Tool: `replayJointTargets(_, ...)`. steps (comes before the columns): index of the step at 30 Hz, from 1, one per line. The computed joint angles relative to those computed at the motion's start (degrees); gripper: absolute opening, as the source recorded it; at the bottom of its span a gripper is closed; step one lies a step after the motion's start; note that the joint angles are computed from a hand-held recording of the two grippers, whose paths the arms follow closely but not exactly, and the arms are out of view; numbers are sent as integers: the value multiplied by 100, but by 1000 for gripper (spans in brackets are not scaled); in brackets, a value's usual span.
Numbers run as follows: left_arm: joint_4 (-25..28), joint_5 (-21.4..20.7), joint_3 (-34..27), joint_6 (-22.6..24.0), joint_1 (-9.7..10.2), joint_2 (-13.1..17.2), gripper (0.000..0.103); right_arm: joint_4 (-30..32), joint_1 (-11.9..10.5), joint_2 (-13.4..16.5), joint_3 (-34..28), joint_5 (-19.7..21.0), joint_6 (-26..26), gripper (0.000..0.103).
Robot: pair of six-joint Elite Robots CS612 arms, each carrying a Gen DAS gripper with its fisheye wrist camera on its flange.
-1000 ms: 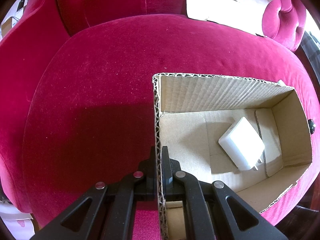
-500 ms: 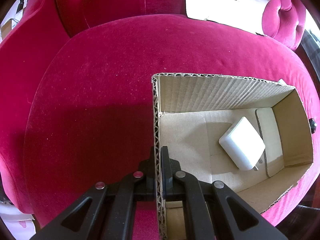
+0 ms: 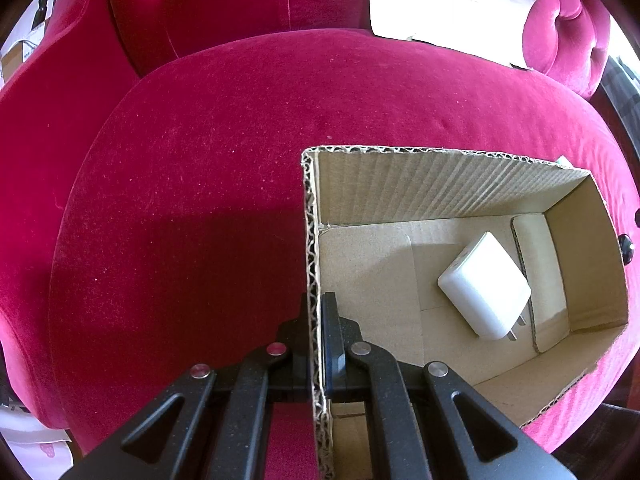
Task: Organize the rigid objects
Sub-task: 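Move the right gripper back to the black dome object, then grasp the black dome object with the right gripper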
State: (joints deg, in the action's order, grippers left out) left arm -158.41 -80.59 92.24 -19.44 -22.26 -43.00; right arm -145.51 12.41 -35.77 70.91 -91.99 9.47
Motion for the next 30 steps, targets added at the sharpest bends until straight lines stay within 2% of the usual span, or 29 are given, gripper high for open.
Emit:
replayJointTargets(10, 0, 7, 8, 0, -4, -3, 3, 52, -124, 77, 121, 253, 29, 102)
replayJointTargets(15, -1, 9, 6, 8, -6, -2, 3, 100, -92, 124, 133, 199, -130, 101)
replayJointTargets(19, 0, 11, 8, 6, -6, -3, 3, 159, -73, 140, 135, 200, -238, 89)
replayJointTargets(23, -9, 10, 9, 26, -4, -3, 3, 148, -67, 145, 144, 304, -234, 88)
replayJointTargets(26, -14, 6, 15, 31, -1, -6, 3, 177, -65, 169, 115, 378, -249, 74)
replayJointTargets(27, -8, 15, 15, 26, -4, -7, 3, 214, -62, 177, 105, 396, -242, 61)
replayJointTargets(28, -8, 16, 18, 23, -4, -9, 3, 230, -51, 189, 90, 409, -231, 42)
replayJointTargets(30, -7, 16, 21, 21, -3, -13, 3, 218, -42, 193, 93, 445, -269, 40)
